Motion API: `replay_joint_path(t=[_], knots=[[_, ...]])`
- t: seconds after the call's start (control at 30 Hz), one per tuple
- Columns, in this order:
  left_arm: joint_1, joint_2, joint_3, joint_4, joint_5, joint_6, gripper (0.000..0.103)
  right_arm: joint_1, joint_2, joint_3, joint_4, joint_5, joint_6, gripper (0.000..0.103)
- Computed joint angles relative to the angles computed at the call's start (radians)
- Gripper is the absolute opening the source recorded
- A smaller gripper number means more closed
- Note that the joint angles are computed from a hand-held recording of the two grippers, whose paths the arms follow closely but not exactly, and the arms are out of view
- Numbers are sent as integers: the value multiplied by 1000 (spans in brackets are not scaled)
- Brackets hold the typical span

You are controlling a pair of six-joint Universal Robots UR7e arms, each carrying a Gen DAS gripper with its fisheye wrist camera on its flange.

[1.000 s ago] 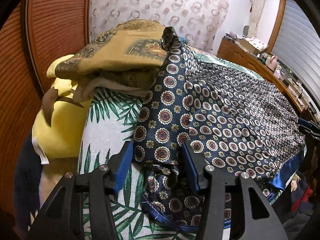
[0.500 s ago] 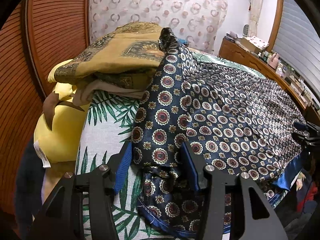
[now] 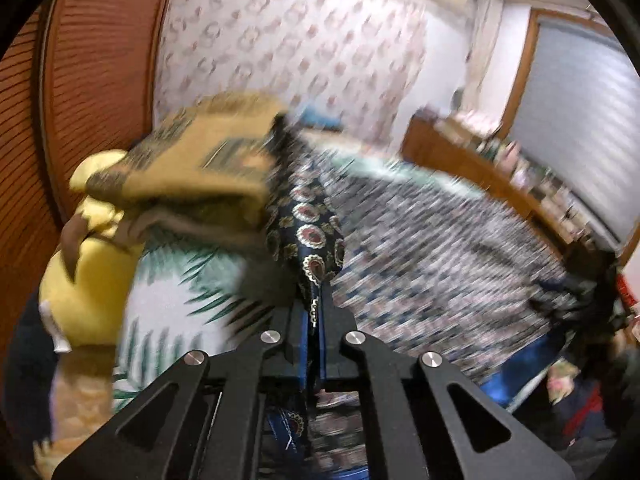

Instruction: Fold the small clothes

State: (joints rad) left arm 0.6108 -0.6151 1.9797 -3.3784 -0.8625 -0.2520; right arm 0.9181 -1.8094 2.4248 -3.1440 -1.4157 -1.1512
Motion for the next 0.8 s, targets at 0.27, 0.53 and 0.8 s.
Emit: replay_joint_path(t=[0.27,0.53,0.8], knots=[[-47,81,-117,-112,-178,82,4,-128,-134,-4,148,146,21,75],[-52,199,-296,-34,-344,123,4,-288,-250,-13,282,309,-2,74],[-66,236,-393,177,-343,144,21,-316,-297,-5,332,369,1,73]])
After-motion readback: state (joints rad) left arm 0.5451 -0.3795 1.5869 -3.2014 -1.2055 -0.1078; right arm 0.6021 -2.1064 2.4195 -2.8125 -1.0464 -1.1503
